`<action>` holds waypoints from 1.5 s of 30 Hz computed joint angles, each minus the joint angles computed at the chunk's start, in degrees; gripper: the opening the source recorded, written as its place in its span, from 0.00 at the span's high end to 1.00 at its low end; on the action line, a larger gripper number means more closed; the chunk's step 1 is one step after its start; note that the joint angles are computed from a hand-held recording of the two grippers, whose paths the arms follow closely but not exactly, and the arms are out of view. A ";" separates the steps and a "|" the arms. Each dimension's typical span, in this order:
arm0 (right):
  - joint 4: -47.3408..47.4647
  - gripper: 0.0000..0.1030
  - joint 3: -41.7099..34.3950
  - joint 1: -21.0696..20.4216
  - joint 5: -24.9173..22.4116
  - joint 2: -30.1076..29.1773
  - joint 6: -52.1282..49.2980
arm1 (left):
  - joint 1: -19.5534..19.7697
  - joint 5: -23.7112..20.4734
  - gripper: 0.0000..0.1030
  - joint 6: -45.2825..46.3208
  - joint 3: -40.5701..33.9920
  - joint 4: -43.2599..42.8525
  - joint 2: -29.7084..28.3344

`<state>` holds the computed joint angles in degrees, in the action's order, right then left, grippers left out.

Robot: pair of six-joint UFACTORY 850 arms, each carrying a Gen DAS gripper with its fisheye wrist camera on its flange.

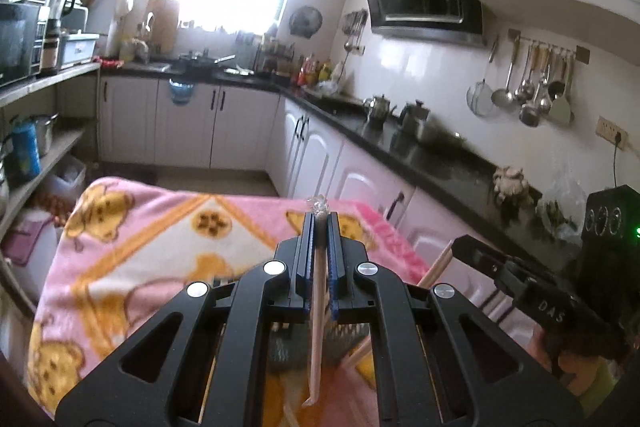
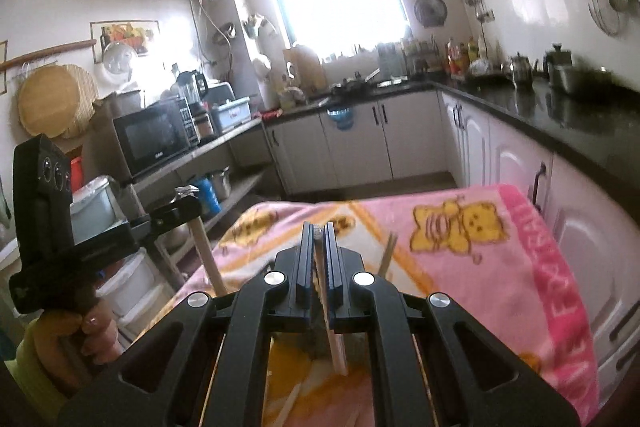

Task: Organize utensils
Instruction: 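Lift both held chopsticks and lower them into the black caddy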

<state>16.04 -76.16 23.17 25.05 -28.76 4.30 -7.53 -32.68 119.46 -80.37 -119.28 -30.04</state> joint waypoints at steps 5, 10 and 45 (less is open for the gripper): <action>0.78 0.95 -3.78 -0.71 -1.07 -1.18 -0.93 | -1.02 1.72 0.99 2.63 -4.27 -4.37 -2.27; 1.54 0.95 -6.36 -1.33 -1.13 -2.33 -1.54 | -1.91 2.29 0.99 7.59 -6.86 -10.68 -4.27; 7.79 0.95 -10.36 -1.73 -5.05 -9.34 -4.53 | -2.49 2.56 0.99 5.21 -11.08 -7.76 -13.36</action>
